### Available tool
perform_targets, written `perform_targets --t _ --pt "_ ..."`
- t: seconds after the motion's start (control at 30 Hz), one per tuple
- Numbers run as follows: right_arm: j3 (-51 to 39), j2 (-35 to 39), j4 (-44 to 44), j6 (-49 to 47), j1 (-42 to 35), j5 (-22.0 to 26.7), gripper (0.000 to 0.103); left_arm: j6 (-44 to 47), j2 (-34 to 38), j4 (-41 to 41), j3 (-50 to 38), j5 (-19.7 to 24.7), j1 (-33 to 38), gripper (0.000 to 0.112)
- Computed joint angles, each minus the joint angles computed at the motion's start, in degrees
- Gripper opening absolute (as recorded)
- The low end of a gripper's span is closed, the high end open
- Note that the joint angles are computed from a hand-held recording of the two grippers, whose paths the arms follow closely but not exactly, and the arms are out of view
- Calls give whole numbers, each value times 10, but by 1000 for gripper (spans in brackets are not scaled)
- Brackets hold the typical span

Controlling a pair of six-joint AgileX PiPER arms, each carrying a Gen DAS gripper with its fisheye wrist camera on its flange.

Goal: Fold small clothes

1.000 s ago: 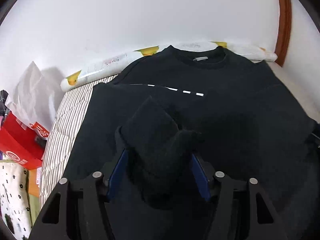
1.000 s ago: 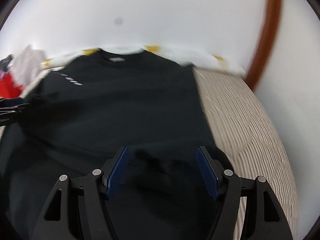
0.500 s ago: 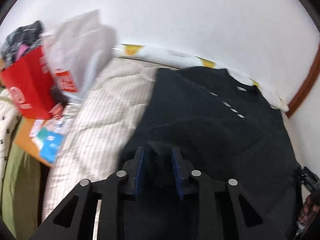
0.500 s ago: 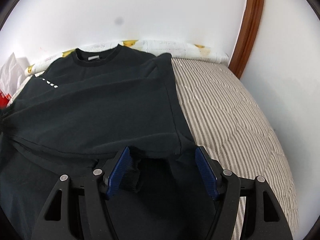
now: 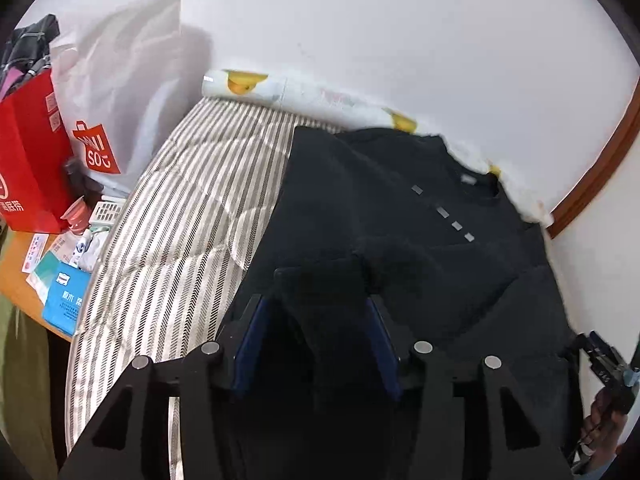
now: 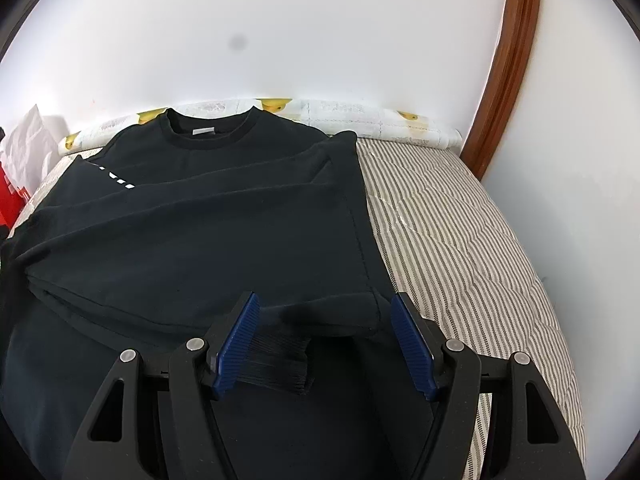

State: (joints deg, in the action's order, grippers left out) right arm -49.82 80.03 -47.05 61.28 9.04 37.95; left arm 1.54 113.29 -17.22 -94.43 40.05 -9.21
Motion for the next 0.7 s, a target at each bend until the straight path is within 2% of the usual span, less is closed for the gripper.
perform_targets --t 0.17,0.2,0.27,0.3,0.33,0.37,0.4,0.47,0.5,0.6,0.7 --pt "16 8 -32 34 -17 -25 67 10 21 -23 -11 -1 2 44" --pt "18 12 -34 39 -27 -36 67 5 22 -16 -13 -4 -1 36" --pt "16 30 -28 45 -50 -48 67 -47 18 52 -14 -20 -19 19" --pt "14 41 -21 43 -62 -52 66 -66 14 81 -13 -26 -25 6" --pt "13 47 -18 44 -69 -51 62 -68 7 87 -11 -28 -27 6" --pt "12 57 -19 52 -77 -45 44 -61 -5 80 0 -41 -25 5" --pt "13 62 -17 56 -84 -40 39 -56 -19 76 14 -62 -24 5" --pt "33 47 21 25 -115 -78 37 -67 -28 94 15 -78 -24 5" --pt "35 44 26 20 -116 -80 35 -71 -24 98 7 -76 -22 5" --pt "23 46 16 16 -98 -47 30 -89 2 110 -19 -55 -18 5" --pt "16 46 12 15 -85 -25 28 -117 23 144 -25 -40 -26 5"
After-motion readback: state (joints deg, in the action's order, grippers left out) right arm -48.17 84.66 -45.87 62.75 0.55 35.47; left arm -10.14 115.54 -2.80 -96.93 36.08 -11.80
